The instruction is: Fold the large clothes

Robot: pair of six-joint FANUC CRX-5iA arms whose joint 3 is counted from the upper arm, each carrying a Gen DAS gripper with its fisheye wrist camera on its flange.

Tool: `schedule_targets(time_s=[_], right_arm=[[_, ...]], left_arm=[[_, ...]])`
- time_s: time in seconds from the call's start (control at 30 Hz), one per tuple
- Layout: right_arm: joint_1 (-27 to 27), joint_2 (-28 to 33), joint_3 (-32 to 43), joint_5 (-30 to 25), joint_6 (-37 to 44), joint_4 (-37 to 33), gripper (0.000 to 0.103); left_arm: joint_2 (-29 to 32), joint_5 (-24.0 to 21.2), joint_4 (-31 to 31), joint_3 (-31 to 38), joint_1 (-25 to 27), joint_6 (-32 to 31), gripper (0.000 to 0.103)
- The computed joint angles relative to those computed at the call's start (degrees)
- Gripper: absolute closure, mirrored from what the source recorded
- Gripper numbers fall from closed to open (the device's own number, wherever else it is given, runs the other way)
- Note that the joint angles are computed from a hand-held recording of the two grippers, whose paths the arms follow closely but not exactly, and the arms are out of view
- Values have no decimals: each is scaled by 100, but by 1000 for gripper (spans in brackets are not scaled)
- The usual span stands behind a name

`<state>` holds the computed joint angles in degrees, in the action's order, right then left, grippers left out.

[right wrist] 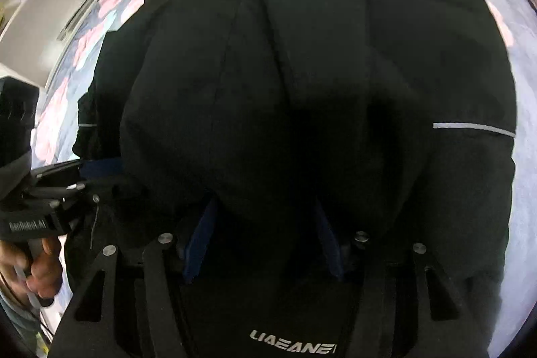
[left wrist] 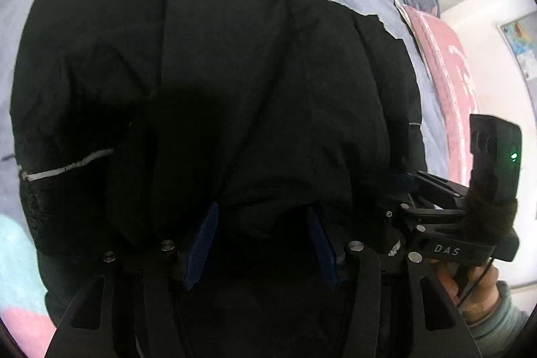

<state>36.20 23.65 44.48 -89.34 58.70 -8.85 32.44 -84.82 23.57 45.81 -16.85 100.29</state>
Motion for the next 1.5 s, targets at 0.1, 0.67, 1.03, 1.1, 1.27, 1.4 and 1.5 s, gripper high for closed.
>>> schedule_targets(time_s=[0.1, 0.67, 1.03, 1.1, 1.27, 1.4, 1.5], right_arm=[[151, -23, 154, -141, 92, 253, 45], [482, -29, 249, -581, 78, 508, 42], [539, -1701, -1193, -356, -757, 568, 42], [614, -1918, -1430, -379, -981, 689, 42], [666, -2776, -2258, -552, -1566, 991, 41], [601, -3303, -2783, -735, -2030, 1021, 41], [555, -3611, -3122, -894, -2263, 1024, 41]], left_arm=[[-150, 29, -194, 45, -70, -150, 47], [-729, 52, -139, -754, -83, 447, 47], [-2768, 183, -314, -2383, 272, 349, 47], [-3116, 97, -441, -2675, 310, 435, 47], [-3732, -70, -537, -3361, 436, 715, 47], [-4253, -88, -443, -4021, 697, 871, 47], [-4429, -248, -599, -4238, 687, 1198, 47]])
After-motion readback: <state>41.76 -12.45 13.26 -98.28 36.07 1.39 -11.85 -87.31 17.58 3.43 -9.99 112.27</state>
